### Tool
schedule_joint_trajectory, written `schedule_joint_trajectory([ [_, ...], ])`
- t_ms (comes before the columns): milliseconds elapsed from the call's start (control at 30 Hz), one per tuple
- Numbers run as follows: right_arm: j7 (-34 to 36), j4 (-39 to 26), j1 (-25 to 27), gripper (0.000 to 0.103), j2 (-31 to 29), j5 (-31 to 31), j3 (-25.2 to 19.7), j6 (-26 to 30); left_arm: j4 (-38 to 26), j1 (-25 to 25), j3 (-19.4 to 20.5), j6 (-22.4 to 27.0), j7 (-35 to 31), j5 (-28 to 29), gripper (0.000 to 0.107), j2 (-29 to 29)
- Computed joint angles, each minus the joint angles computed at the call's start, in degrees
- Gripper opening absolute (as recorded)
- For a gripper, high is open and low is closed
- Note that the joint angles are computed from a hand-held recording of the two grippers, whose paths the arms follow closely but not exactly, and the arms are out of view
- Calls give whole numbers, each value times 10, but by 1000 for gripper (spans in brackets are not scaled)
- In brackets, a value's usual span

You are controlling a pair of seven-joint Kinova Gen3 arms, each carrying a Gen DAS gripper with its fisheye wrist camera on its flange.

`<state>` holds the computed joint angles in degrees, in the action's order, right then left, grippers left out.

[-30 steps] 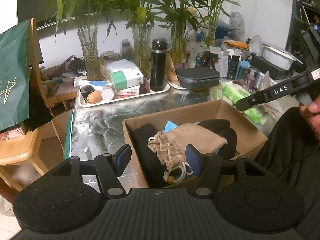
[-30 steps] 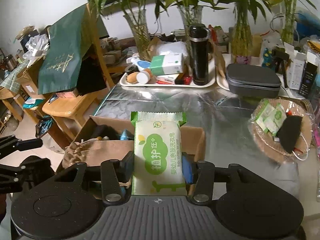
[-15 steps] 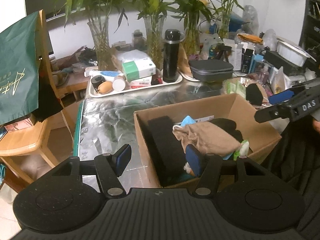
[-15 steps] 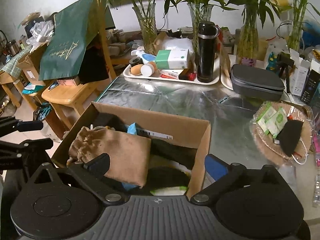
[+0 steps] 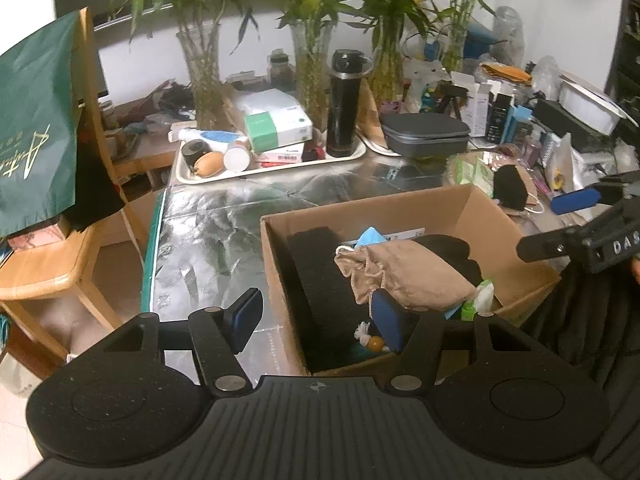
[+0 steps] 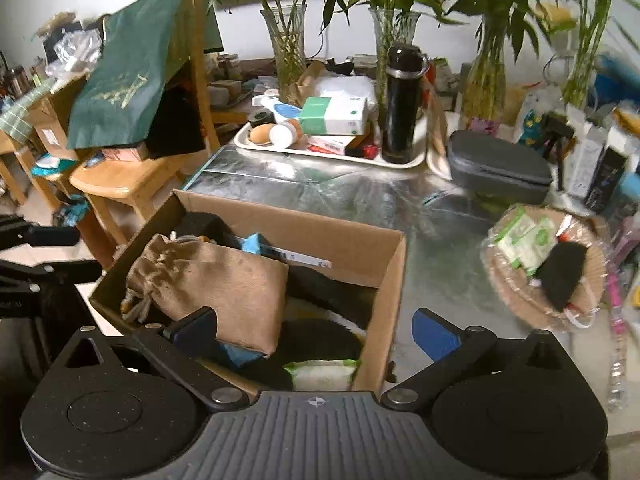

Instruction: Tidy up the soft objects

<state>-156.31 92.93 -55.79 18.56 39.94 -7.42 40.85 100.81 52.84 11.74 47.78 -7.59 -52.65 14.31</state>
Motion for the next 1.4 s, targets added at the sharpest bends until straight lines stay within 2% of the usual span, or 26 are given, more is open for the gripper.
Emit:
schedule_joint_trajectory([
  [133,-4,-9,-21,103,2,18,-3,35,6,8,-1,7,28,-5,80,-6],
  [300,-23,-29,-41,103,14,22,-7,85,6,20,6,35,79,-20,87,-7],
  [367,-34,-37,-49,103,21,20,-9,104,14,27,8,37,110,-36,99,-9],
  [400,-39,-42,-56,103,25,20,-10,116,15,29,11,40,118,-39,102,-9],
  [600,-66,-41,-78,103,34,26,-15,137,17,24,21,25,124,-22,103,-5],
  [667,-70,-38,-81,103,35,26,-16,138,11,38,20,45,129,-31,103,7],
  [867,-79,-26,-88,103,36,28,-19,141,-20,55,16,98,79,0,103,32],
  [1033,-91,-14,-87,103,31,30,-21,138,-24,63,12,112,62,11,103,38],
  [1400,-94,-4,-78,103,26,30,-26,138,-22,60,7,105,51,26,103,33],
])
